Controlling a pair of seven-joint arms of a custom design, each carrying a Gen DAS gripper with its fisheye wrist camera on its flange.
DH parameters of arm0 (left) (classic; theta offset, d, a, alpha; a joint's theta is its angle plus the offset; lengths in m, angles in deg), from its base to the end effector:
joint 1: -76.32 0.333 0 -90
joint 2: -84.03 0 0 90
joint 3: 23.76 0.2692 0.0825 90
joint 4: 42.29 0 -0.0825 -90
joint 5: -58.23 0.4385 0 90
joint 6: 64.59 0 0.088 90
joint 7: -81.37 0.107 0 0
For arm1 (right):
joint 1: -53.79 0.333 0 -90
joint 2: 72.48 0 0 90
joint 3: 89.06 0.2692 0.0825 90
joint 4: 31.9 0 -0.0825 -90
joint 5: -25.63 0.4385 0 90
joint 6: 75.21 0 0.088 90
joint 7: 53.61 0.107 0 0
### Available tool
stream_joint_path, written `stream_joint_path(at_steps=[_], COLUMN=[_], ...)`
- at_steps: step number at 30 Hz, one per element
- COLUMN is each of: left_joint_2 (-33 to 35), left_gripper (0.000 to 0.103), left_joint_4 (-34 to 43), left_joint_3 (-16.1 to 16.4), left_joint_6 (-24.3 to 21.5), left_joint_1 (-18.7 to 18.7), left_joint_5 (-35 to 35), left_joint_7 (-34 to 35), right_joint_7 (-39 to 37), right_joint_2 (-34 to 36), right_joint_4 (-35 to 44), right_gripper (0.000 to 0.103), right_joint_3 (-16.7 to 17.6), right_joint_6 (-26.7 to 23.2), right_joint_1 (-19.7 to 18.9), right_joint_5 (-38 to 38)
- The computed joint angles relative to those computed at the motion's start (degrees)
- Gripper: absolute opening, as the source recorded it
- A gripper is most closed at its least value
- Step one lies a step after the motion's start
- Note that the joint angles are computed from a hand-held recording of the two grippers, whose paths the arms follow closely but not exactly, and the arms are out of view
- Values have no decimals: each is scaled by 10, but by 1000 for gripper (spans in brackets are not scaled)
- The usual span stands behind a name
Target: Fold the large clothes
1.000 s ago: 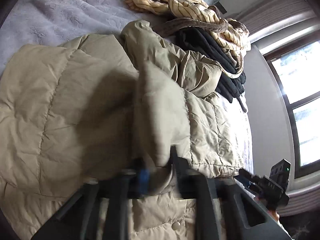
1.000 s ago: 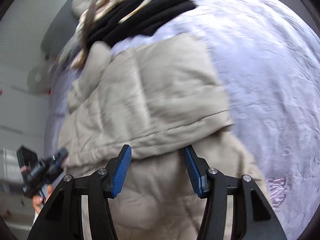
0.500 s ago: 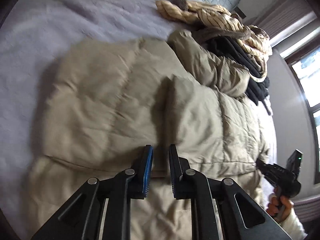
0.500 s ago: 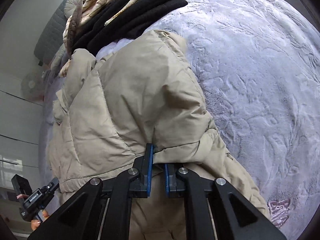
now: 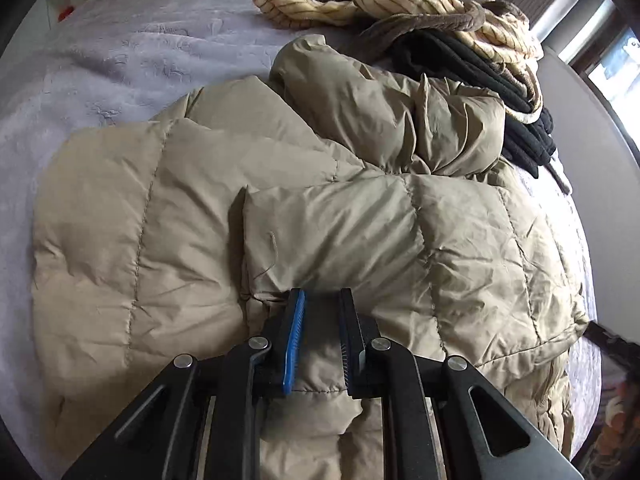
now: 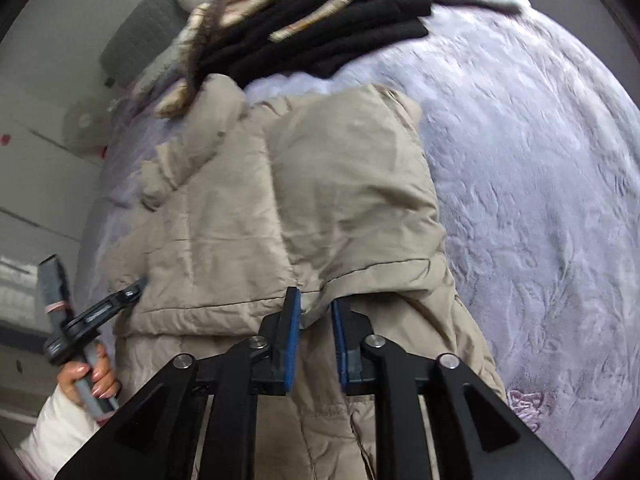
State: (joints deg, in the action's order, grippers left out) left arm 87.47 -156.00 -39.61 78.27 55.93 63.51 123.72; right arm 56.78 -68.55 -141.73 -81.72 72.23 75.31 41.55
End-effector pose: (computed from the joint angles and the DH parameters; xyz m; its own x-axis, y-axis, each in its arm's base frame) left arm 0.5264 -0.3845 0.4133 0.0873 -0.9570 0.2765 -0.9222 -0.1826 -0.3409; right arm 0.5875 0.3171 0.4543 0.0537 -0.9033 -0.4256 -0.9065 0.1347 -0.4002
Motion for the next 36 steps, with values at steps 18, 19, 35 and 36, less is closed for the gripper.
stream_joint_path(at_steps=[18,19,35,36], left_joint_2=[16,18,-43,-50], left_gripper=[17,17,18,18], left_joint_4=[3,3,-14,-19], left_joint_3=[2,2,-2,-4], left_joint_6=[10,14,-27,-29], left_joint_1=[-3,-3,-4,-4], left_joint_5=[16,16,52,50], left_joint_7=[-19,-21,-43,-43], right_joint_7=[94,98,204,200], right_joint_2=[201,205,100,87], right_joint_4=[175,173,105,91], right_gripper=[18,18,22,22], right_joint_3=[-22,-20,-52,-46], right_joint_6=[-28,-19,-42,-38], right_joint_1=[-41,-42,21,19], right_joint_5=[25,20,-249,-251])
